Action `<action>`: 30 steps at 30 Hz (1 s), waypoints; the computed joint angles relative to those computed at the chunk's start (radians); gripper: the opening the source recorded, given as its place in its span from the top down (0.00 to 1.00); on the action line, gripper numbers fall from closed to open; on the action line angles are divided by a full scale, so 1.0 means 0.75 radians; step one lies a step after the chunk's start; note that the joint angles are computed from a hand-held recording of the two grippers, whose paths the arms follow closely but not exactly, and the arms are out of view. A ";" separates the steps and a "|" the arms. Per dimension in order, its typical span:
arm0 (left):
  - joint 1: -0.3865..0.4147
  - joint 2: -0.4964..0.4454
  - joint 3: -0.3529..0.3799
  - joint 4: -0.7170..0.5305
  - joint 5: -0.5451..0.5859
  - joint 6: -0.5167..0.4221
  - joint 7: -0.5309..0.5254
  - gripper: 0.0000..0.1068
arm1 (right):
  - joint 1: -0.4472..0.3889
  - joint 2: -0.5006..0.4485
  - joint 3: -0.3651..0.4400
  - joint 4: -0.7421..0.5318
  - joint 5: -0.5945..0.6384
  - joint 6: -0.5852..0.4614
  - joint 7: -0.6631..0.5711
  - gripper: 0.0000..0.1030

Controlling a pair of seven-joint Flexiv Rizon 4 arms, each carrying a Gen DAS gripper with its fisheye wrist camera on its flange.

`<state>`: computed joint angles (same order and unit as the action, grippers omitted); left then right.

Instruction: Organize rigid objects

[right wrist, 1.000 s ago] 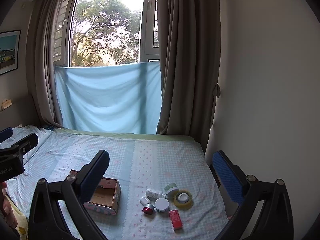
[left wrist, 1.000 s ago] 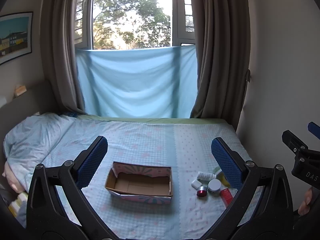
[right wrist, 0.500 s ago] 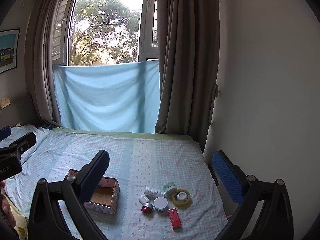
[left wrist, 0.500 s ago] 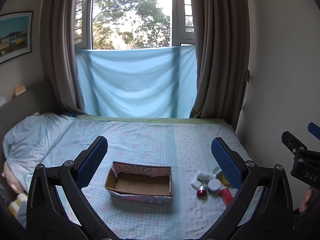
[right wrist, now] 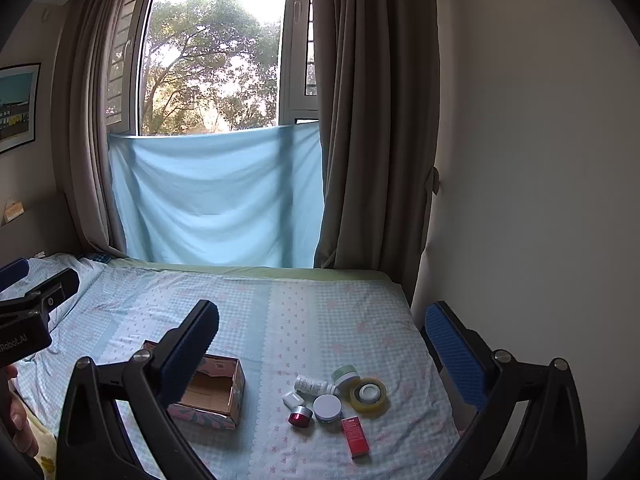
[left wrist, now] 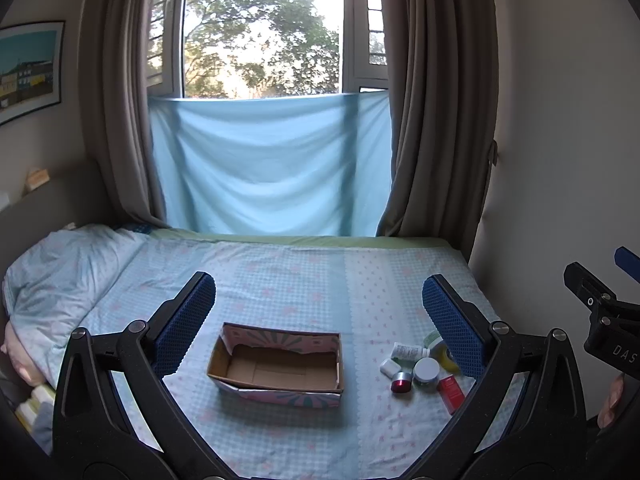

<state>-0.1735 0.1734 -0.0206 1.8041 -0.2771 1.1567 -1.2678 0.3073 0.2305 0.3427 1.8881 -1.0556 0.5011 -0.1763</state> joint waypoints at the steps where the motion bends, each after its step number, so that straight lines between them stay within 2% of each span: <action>1: 0.000 0.000 0.000 0.000 0.000 0.000 0.000 0.04 | 0.000 0.000 0.001 0.001 -0.001 -0.002 0.002 0.00; 15: -0.003 -0.038 -0.021 -0.018 0.029 0.012 -0.033 0.04 | -0.033 0.016 -0.004 0.042 -0.067 0.045 0.033 0.00; 18: -0.006 -0.064 -0.025 -0.038 0.026 -0.032 -0.029 0.04 | -0.054 0.035 -0.017 0.080 -0.110 0.088 0.078 0.00; 24: 0.004 -0.170 -0.048 -0.120 0.035 -0.234 -0.111 0.04 | -0.060 0.044 -0.052 0.094 0.122 0.062 -0.075 0.00; 30: -0.037 -0.329 -0.089 -0.187 0.099 -0.312 -0.202 0.04 | -0.133 0.076 -0.128 0.227 0.317 0.232 -0.183 0.00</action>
<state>-0.2014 -0.0732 -0.0877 1.6637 -0.2031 0.9224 -1.4192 0.2076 0.2878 0.2470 2.0585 -0.8182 0.6750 -0.3139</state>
